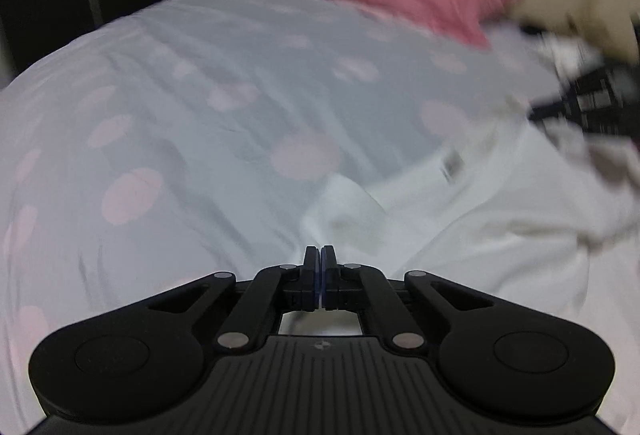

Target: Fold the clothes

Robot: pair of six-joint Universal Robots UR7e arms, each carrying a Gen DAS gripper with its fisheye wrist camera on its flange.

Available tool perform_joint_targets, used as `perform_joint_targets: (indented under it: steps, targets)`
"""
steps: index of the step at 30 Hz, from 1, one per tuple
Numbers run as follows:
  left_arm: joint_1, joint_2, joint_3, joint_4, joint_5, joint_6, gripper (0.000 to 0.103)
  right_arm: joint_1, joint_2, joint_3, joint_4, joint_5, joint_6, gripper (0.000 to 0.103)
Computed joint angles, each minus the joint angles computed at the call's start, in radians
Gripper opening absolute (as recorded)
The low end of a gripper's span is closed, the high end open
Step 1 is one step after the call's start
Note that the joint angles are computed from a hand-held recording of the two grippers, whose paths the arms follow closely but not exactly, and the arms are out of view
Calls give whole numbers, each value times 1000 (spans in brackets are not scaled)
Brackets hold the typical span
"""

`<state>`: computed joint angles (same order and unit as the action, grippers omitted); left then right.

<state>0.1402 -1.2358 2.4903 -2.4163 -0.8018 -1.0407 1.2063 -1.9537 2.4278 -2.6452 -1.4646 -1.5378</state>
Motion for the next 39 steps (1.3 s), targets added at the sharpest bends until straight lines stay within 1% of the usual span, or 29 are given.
perform_joint_targets:
  steps: [2,4,6,9,12,14,15,16,18,20,22,23,25,26,27,28,29,30,32,33,34,36,38,39]
  targets:
    - [-11,-38,27,-16,56,-84,0,-3,2,4,-42,42,20,3]
    - [-20,-72,51,-25,104,-156,0,9,13,6,-89,72,41,3]
    - [-14,-79,54,-30,111,-161,0,37,35,-1,-130,83,73,3]
    - [-25,-64,50,4,139,-179,0,90,81,-23,-186,78,116,3]
    - [-63,-77,74,38,234,-307,0,139,144,-39,-265,56,143,3]
    - [-73,-102,79,86,276,-379,0,167,194,-51,-319,38,162,3]
    - [-73,-112,75,106,286,-388,0,178,216,-57,-345,34,171,3]
    - [-61,-118,67,106,296,-368,0,191,240,-62,-376,32,180,3]
    - [-58,-120,54,155,312,-375,0,222,293,-73,-447,30,198,3]
    - [-42,-111,39,190,305,-385,0,261,359,-92,-519,23,216,3]
    - [-17,-94,21,226,275,-417,0,303,436,-115,-582,-6,220,3]
    - [-4,-83,11,243,257,-436,0,323,475,-124,-608,-38,216,4]
    - [33,-67,-15,285,202,-466,0,363,547,-142,-634,-124,205,5]
    - [45,-57,-31,328,185,-488,1,380,579,-143,-659,-171,182,5]
    - [51,-49,-50,391,170,-518,2,389,606,-134,-708,-196,152,11]
    - [53,-48,-69,454,157,-540,2,393,620,-126,-739,-208,141,16]
    - [47,-58,-75,492,148,-548,3,389,611,-121,-731,-207,157,27]
    - [35,-78,-74,520,138,-557,7,382,596,-117,-711,-199,181,32]
    - [-10,-142,-66,597,114,-604,17,362,542,-103,-662,-182,211,32]
    - [-41,-177,-62,641,96,-630,19,349,503,-100,-614,-170,218,32]
    - [-81,-215,-57,683,64,-654,20,337,456,-96,-551,-156,221,33]
    - [-160,-279,-53,749,-16,-694,21,303,339,-89,-398,-129,208,35]
    - [-244,-333,-50,795,-120,-729,21,266,205,-82,-236,-103,194,36]
    - [-303,-342,-54,823,-186,-768,22,244,129,-77,-148,-91,187,37]
